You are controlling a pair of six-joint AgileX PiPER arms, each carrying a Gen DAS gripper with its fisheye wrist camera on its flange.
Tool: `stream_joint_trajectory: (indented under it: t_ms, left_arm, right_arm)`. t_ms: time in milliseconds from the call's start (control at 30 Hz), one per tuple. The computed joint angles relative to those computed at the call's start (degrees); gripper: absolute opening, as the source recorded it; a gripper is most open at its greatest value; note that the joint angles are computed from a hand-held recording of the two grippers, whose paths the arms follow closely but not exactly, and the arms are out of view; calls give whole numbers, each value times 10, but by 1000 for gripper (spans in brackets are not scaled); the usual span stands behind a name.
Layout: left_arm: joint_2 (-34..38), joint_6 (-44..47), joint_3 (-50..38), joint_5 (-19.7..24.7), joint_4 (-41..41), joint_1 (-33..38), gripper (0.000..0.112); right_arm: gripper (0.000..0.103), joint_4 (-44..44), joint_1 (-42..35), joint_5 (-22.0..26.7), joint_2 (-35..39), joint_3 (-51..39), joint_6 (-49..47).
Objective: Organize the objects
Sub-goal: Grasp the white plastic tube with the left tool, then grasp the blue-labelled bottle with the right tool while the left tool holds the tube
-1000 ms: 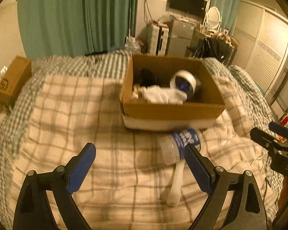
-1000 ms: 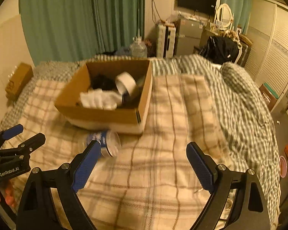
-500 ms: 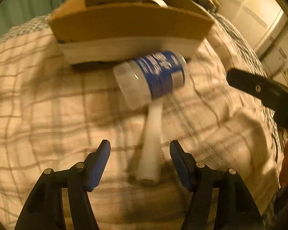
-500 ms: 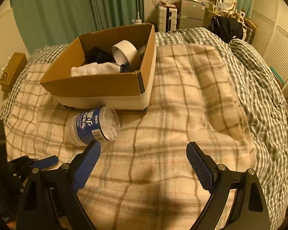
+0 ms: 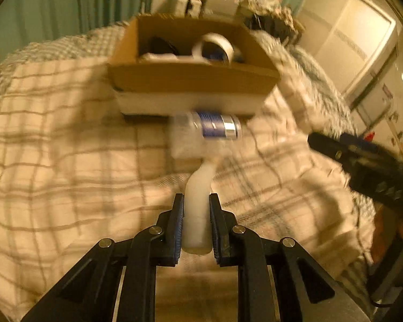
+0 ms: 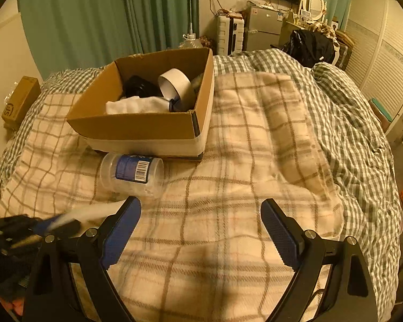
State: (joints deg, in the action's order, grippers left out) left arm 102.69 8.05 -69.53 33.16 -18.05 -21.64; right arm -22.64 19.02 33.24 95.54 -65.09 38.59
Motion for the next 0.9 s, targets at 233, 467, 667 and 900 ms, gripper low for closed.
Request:
stream_joint_trajectory:
  t_ms: [233,467,667,900]
  left_arm:
    - [-63,-52,18,-21,52,47,18]
    - [-81,-99,31,-82,94,85,18]
    - [-43,-135,44,-141,140,83,18]
    - [1,-23,47,-151,23,109,18]
  right_arm:
    - [92,-17,31,7,-12,-11,6]
    - [102,12,59,12,31,-60,-29]
    - [103,71,70,30,112,-134,-67]
    - [103,69,85,81,230,-238,-52]
